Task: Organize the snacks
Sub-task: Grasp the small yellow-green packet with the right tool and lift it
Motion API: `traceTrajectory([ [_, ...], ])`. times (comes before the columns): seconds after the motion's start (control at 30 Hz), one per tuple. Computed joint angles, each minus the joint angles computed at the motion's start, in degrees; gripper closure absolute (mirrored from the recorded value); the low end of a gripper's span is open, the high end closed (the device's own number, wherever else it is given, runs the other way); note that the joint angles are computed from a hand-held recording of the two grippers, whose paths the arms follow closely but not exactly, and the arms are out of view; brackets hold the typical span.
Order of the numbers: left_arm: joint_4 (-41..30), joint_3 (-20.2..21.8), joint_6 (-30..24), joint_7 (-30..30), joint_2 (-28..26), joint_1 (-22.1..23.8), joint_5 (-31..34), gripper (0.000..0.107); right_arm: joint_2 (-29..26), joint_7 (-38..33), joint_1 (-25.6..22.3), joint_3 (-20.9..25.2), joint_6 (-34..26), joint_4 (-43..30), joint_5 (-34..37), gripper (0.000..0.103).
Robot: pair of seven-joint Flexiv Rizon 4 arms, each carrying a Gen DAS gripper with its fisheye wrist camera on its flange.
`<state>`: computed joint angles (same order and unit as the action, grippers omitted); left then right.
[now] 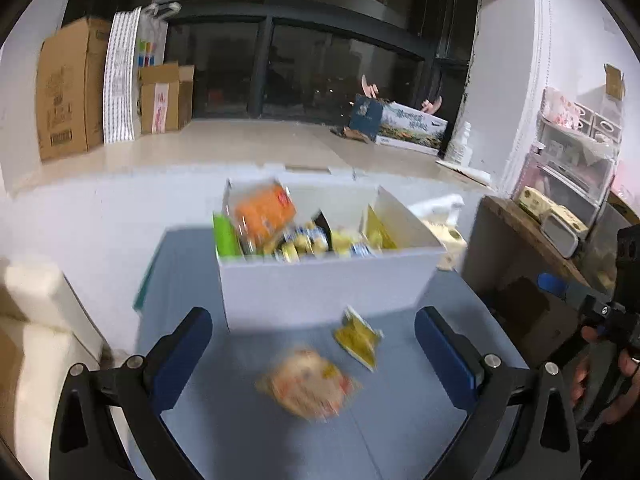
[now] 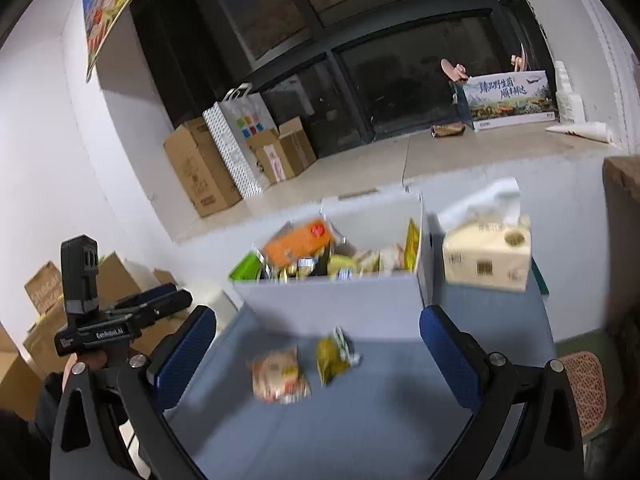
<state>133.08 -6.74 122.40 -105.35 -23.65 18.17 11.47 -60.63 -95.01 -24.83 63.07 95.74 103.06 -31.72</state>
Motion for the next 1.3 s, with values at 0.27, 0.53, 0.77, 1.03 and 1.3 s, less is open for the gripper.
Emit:
traceTrajectory([
  [0.27,9.6,3.9,12.0,-2.5,-3.4,-4.2,-0.9,0.004,5.5,-0.2,0.3,-8.7,12.1,12.7,-2.6,0.0],
  [0.53,14.2,6.0,17.6,-1.9,-5.8,-8.2,-4.5,0.004,13.0,1.4,9.4,-21.7,20.0,17.9,-0.8,0.0],
  [0.77,14.2,5.6,16.5,-1.7,-6.0,-8.4,-4.7,0.004,13.3,8.3,18.9,-30.2,9.6,11.5,-3.1,0.0],
  [1.03,13.8,5.2,15.9,-1.4,-6.6,-7.9,-3.8,0.004,5.3,6.5,28.9,-31.8,-1.7,-6.1,-1.9,0.0],
  [1.3,12.4,4.3,13.4,-1.8,-8.4,-5.9,-3.0,0.004,-1.1,6.1,34.9,-31.9,-17.2,-22.8,4.7,0.006],
])
